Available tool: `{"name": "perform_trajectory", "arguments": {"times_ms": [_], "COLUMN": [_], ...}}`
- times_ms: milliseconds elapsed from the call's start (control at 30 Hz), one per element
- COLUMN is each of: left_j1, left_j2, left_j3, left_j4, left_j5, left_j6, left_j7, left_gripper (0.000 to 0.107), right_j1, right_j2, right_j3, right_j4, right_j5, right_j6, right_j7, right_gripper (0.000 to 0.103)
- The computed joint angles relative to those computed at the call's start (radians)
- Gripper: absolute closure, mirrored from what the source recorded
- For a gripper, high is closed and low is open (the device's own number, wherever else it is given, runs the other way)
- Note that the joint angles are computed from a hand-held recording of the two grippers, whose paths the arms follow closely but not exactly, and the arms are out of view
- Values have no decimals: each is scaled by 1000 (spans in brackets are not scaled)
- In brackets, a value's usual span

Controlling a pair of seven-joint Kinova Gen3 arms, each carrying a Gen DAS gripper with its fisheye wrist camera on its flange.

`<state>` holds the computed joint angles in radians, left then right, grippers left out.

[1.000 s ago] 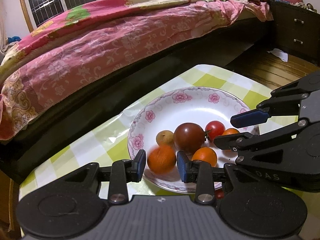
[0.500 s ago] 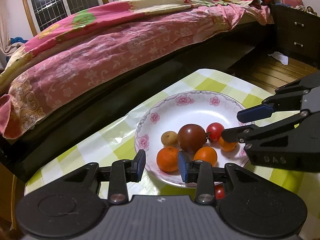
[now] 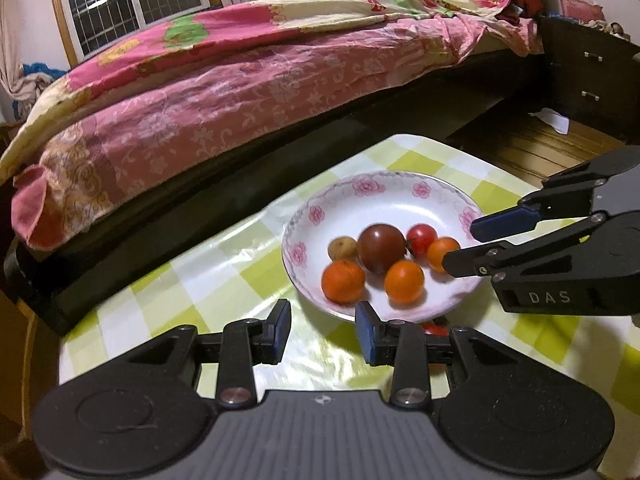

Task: Organize fruits
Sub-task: 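Close the left gripper on the tan round fruit while the right gripper grasps the red tomato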

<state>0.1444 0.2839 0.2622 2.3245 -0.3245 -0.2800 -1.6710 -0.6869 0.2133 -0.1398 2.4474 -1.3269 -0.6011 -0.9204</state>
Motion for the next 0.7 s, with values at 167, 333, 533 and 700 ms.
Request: {"name": "perform_trajectory", "arguments": {"times_ms": [167,333,533,700], "left_j1": [-95,-162,-184,-151], "left_j2": [-12,0,37,74], "left_j3": [87,156,194,173], "left_j4": [26,42,37,27], "left_j5": [-97,-195,-230,-208], "left_j6": [20,43,59,53], "left_j7": [83,156,174,144], "left_gripper": [64,64,64,64], "right_j1": [-13,-28,-31,-20], "right_j2": [-16,-24,-49,-53], "right_j3": [-12,-32,-62,-82], "right_j4": [1,2,8,6], "right_j5": [-41,-103,-194,-224], "right_j6": [20,17,16,21], "right_j7": [27,64,105,105], "right_gripper": [71,71,71,65]}}
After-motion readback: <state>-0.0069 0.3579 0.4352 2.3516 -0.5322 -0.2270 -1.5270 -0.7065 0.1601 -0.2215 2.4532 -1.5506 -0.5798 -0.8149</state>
